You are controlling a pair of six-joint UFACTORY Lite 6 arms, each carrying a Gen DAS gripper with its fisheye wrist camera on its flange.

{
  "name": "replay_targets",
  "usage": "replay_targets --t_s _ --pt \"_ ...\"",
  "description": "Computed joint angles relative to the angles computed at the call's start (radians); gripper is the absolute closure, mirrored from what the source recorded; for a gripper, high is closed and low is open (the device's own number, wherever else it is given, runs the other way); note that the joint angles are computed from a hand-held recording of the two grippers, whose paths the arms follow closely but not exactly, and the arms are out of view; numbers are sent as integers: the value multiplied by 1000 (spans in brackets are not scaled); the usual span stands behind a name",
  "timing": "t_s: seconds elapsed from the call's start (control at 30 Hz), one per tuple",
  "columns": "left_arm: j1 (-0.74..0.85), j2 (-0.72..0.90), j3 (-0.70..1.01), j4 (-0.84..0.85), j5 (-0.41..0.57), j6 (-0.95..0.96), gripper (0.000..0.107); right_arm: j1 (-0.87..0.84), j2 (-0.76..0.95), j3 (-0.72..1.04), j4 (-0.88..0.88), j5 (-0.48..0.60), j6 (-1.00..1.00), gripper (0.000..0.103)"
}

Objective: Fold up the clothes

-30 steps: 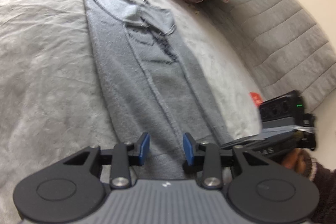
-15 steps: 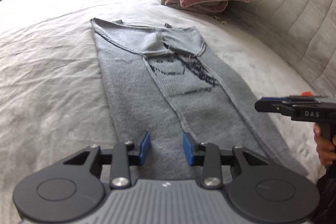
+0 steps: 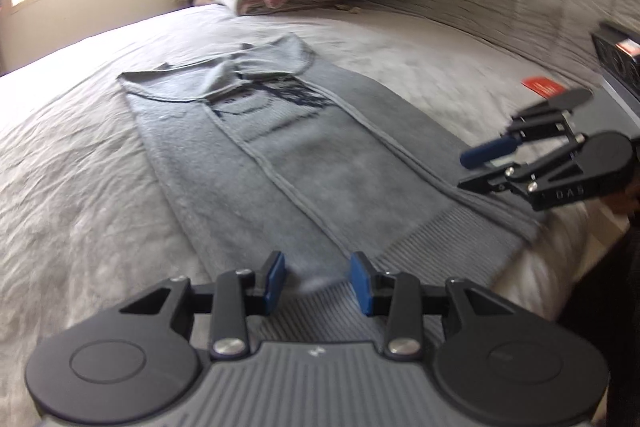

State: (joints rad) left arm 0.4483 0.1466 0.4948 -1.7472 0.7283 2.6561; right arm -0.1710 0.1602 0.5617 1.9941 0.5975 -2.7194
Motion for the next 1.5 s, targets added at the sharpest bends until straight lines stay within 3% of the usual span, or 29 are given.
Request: replay_targets --t_s 0.27,0.47,0.6,0.77,0.97,1.03,1.13,1.23,1.5 --pt "122 -59 59 525 67 -310 68 -115 -75 -9 -424 10 212 63" --pt "179 -47 140 814 213 -492 64 -173 -61 93 -842 48 533 63" --pt "256 38 241 867 317 -571 62 -262 -1 174 -939 137 646 63" --pt "315 214 408 880 438 -752 62 -357 194 375 -1069 330 880 63" --pt "315 376 546 879 487 -936 63 -390 402 586 -1103 492 1114 63" --pt "296 430 567 874 485 -989 63 -391 455 636 -1096 527 1175 66" --pt "242 448 556 879 407 -1019 65 -384 482 657 -1089 552 1214 68" --pt "248 449 559 876 421 -1025 66 -399 482 669 -1102 579 1224 71" --pt "246 527 625 867 456 -1080 67 -423 582 760 -1084 661 1297 66"
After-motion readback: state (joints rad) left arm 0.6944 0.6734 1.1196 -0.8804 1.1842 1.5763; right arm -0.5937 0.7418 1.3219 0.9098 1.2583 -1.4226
